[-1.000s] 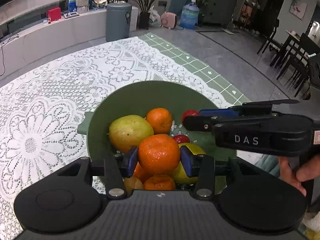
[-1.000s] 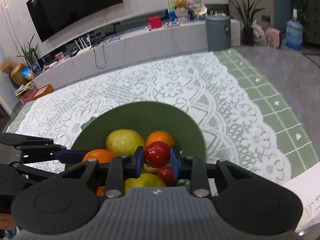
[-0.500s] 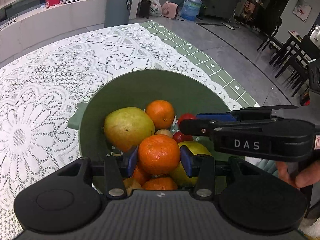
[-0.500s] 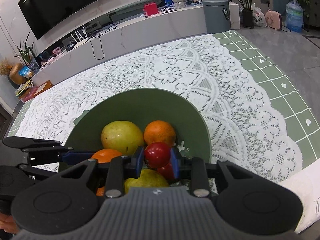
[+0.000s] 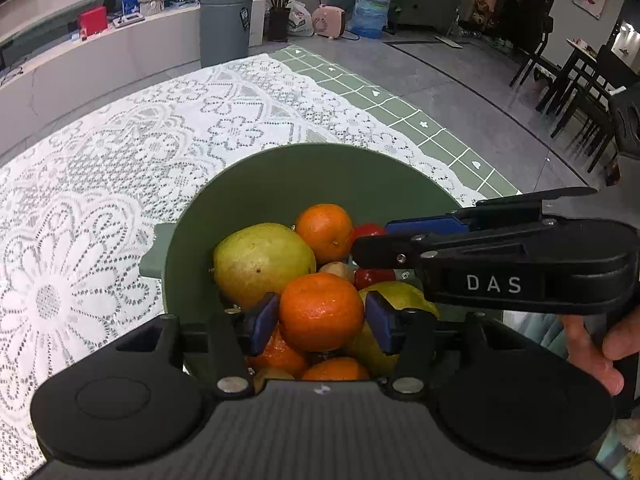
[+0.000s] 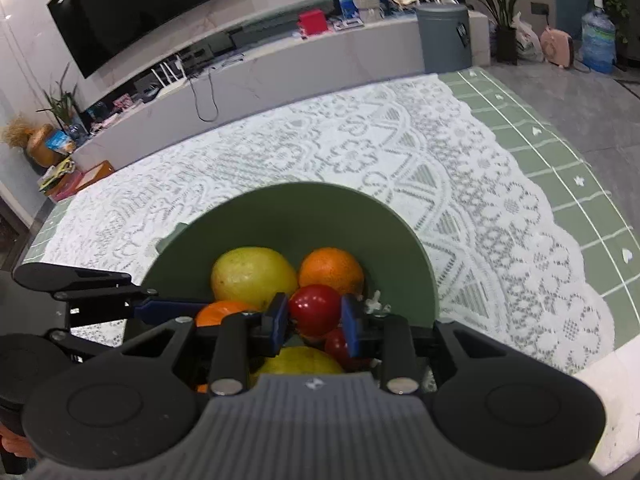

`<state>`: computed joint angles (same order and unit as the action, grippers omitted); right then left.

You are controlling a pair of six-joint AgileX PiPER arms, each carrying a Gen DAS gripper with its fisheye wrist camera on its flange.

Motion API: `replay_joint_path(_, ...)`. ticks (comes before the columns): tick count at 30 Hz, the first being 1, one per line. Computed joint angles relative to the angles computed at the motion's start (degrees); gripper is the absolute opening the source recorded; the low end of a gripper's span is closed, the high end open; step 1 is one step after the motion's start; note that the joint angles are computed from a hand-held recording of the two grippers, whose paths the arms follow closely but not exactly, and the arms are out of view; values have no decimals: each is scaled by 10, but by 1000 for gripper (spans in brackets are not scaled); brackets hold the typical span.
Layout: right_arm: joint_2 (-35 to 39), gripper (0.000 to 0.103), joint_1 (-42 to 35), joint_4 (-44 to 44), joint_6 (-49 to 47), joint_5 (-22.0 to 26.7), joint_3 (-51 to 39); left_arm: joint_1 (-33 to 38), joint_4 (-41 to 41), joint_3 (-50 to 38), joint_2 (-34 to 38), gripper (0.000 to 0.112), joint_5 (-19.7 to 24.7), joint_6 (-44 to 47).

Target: Organize fruits

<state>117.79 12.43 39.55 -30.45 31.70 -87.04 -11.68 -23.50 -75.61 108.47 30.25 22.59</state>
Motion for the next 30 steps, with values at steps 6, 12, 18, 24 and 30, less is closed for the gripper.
replay_joint_path(6, 2, 26, 5, 15, -17, -8, 0, 11, -45, 27, -29, 70, -11, 47)
replay_joint_path(12, 10, 28, 10, 5, -4, -10, -9, 22, -46, 37, -47, 71, -6, 39)
replay_joint_path(18, 1, 33, 12, 25, -21, -36, 8, 22, -31, 42, -60, 71, -5, 12)
replay_joint_path(24, -30, 38, 18, 73, -78, -83, 54, 29, -29, 77, -109, 71, -22, 6)
replay_joint_path(30, -102, 50, 40, 209, -220, -190, 149, 25, 39, 124, -184, 71, -61, -70)
